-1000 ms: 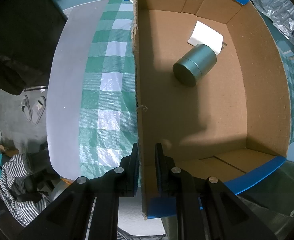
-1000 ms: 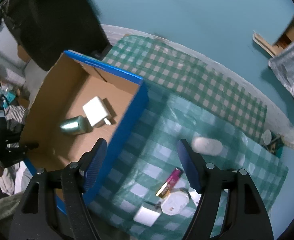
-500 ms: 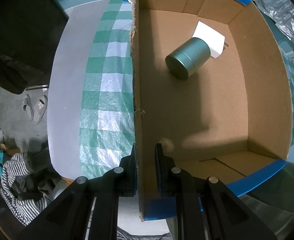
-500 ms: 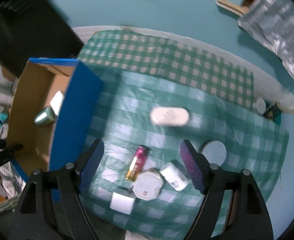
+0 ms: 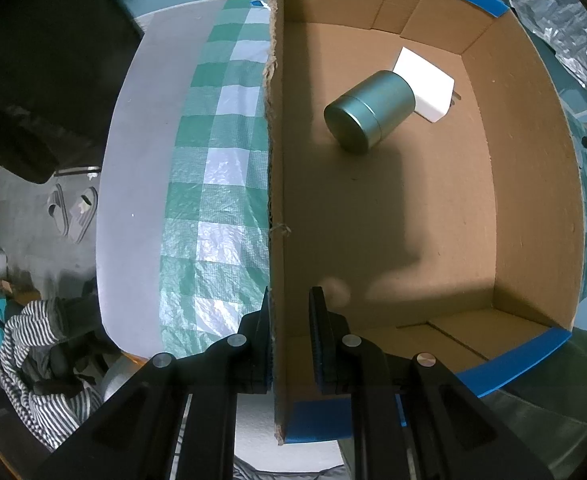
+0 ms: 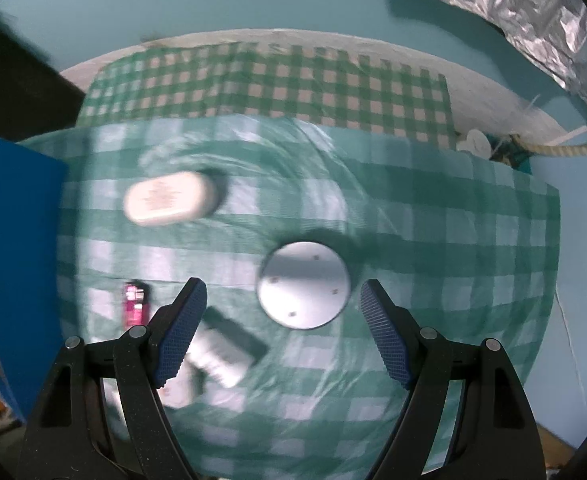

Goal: Organize rigid objects
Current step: 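Move the right gripper back over the round grey puck, then grasp the round grey puck with the right gripper and lift it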

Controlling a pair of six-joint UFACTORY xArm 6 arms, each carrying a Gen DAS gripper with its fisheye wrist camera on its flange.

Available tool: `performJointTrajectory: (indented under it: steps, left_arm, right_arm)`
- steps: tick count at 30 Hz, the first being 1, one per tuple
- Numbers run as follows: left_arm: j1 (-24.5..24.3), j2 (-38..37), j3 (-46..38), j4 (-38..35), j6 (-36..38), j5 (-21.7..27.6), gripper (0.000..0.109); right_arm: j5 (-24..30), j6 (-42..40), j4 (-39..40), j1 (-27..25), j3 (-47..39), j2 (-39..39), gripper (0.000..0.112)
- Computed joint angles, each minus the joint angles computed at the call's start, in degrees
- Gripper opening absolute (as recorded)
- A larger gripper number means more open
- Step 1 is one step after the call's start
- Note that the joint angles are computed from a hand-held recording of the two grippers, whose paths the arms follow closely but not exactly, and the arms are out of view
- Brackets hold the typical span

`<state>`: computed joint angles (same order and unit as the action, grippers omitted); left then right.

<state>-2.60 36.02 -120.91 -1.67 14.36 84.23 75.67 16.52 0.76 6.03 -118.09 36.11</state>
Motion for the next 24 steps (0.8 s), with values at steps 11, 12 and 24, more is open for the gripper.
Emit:
performJointTrajectory:
  steps: [11, 12, 24]
  left_arm:
    - [-0.41, -0.72, 1.10, 0.39, -0.85, -0.32, 0.014]
    - [-0.39, -0.97, 1.45, 0.35, -0.82, -0.43, 0.014]
    - [0.39, -1.17, 2.17, -0.06, 0.17, -0.74, 0.014]
  right_arm:
    - [-4.43, -2.09, -2.11, -0.31, 5.00, 0.68, 0.079]
    - [-5.36, -2.25, -2.20, -0.24, 5.89, 0.39, 0.079]
    - [-6.29, -3.59, -0.98, -0.26, 7.52, 0.04, 0.064]
